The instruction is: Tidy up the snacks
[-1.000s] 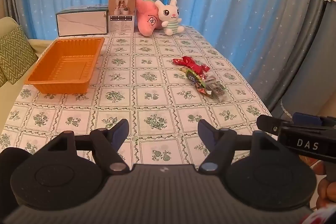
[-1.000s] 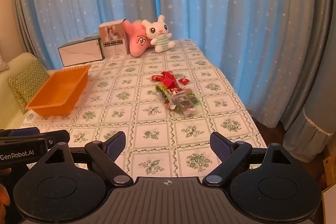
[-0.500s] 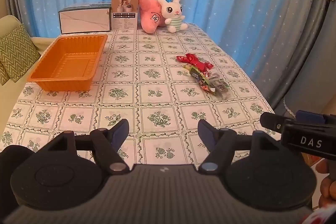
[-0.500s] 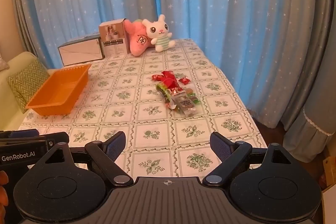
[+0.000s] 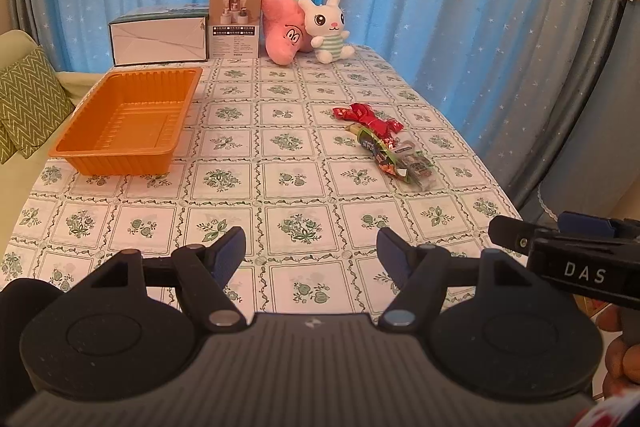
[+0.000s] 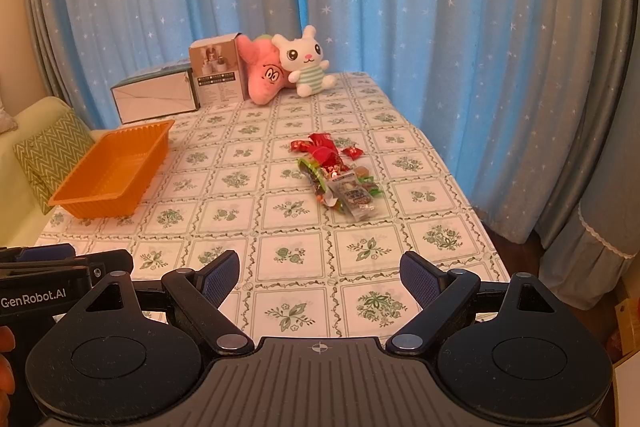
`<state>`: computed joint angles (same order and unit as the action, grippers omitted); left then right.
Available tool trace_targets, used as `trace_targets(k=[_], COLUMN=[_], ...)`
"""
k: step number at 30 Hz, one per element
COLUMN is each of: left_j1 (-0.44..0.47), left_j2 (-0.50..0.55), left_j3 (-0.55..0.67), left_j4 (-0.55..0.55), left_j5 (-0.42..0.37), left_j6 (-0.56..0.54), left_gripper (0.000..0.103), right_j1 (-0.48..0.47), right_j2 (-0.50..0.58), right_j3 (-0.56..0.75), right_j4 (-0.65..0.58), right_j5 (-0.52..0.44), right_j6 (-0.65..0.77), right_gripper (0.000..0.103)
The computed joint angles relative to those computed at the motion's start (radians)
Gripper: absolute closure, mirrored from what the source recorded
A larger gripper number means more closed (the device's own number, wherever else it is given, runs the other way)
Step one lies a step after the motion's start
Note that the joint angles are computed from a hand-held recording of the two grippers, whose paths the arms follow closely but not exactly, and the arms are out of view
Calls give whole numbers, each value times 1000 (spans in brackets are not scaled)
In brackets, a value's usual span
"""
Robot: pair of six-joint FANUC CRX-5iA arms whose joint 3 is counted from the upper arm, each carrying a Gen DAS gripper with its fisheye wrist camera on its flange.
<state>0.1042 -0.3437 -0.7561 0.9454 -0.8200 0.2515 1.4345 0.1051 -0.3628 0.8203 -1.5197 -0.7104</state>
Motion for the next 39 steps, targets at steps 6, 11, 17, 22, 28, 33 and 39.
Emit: trace_targets(k=[6, 11, 17, 22, 28, 33, 39], left_j1=[-4, -5, -10, -5, -6, -10, -9], left_j2=[-2, -3, -4, -4, -5, -11, -16], left_j3=[2, 0, -2, -3, -4, -7, -11], left_j4=[-4, -1, 1, 3, 4, 2, 1], left_j5=[0, 1, 5, 0, 1, 2, -3], left_j6=[6, 4, 6, 2, 2, 8, 14], left_gripper=[34, 34, 34, 34, 34, 34, 34], right_j1=[-2, -2, -2, -1, -1, -1, -1], right_j2=[2, 1, 3, 1, 1, 2, 3], right_j3=[0, -2, -2, -2, -3, -3, -3], right_j4=[-1, 0, 0, -1, 0, -1, 0], right_j5=[1, 2, 2, 2, 3, 4, 4], right_j6=[-1, -2, -5, -3, -5, -6, -6], right_gripper=[15, 15, 15, 15, 15, 15, 15])
